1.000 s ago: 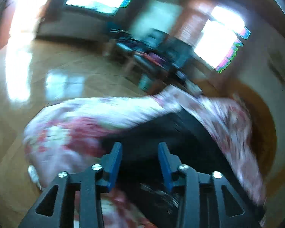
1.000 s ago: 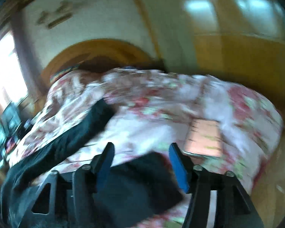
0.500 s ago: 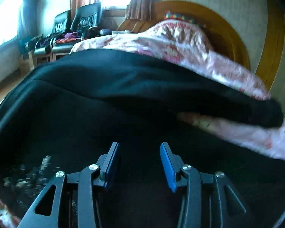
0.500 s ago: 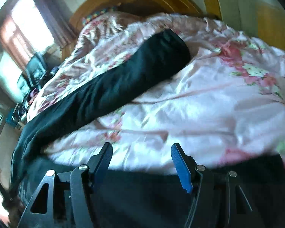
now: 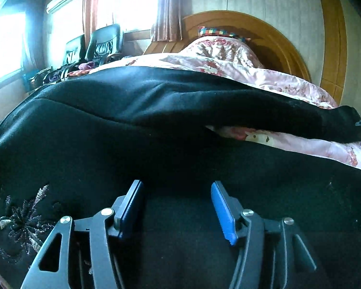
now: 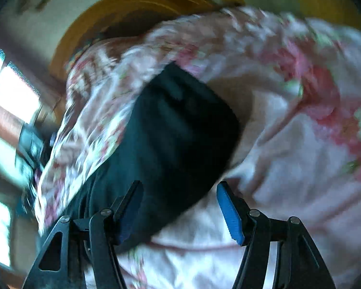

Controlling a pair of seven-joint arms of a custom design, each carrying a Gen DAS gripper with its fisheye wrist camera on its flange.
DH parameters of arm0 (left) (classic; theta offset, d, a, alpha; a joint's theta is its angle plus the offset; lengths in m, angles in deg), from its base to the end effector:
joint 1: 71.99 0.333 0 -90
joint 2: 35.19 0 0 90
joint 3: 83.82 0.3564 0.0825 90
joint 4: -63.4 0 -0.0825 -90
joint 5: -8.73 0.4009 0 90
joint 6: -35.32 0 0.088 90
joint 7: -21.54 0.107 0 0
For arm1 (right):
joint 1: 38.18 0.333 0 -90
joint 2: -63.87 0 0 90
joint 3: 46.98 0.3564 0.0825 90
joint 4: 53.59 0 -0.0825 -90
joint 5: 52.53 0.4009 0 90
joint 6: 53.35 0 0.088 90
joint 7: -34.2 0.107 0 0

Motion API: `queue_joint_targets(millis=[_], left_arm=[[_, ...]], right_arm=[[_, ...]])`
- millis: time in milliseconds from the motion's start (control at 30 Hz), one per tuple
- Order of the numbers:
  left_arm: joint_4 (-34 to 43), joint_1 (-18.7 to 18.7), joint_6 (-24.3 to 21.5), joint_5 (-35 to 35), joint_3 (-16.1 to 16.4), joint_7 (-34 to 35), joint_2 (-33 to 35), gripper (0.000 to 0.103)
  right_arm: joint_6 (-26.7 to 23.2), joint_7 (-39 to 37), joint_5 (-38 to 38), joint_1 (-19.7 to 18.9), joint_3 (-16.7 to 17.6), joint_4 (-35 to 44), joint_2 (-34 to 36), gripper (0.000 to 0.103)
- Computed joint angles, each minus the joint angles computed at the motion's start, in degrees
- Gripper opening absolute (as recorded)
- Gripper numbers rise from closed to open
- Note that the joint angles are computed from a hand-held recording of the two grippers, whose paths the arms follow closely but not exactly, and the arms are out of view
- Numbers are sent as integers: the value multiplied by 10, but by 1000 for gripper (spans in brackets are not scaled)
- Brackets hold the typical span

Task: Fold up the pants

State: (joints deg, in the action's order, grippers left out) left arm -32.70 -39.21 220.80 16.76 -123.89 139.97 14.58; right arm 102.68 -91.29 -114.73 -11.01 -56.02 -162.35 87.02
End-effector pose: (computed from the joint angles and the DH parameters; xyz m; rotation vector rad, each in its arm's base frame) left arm 0.7668 0.0237 0.3016 -1.3991 1.9750 -1.0297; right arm 0.6329 0.2515 0.3465 -0.3889 2.3955 -0.4306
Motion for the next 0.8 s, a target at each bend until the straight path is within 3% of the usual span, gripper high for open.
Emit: queue_joint_targets(millis=[33, 100, 133, 167, 233, 500, 633, 800], left_arm=[[-4, -1, 3, 0, 2, -1, -2, 59], [-2, 1, 1, 2, -1, -1, 1, 59], [1, 0, -1, 2, -1, -2, 3, 59], [2, 1, -2, 2, -3, -2, 4, 59], [2, 2, -4, 1, -4, 0, 5, 59], [1, 2, -3, -3, -3, 3, 4, 59], [1, 6, -4, -2, -9, 5, 6, 59], [1, 4, -2, -2, -6, 5, 5, 60]], right_arm=[[14, 20, 1, -4, -4, 3, 9, 64], [4, 20, 6, 1, -7, 8, 15, 50], [10, 20, -3, 3, -11, 12, 18, 30], [16, 21, -16, 6, -15, 15, 20, 24], [-4, 37, -56, 25, -26, 17, 11, 19], [-102, 28, -123, 37, 33, -8, -51, 16], [-151, 91, -140, 42, 70, -46, -87, 16], [-210, 51, -55, 35, 114, -62, -84, 16]])
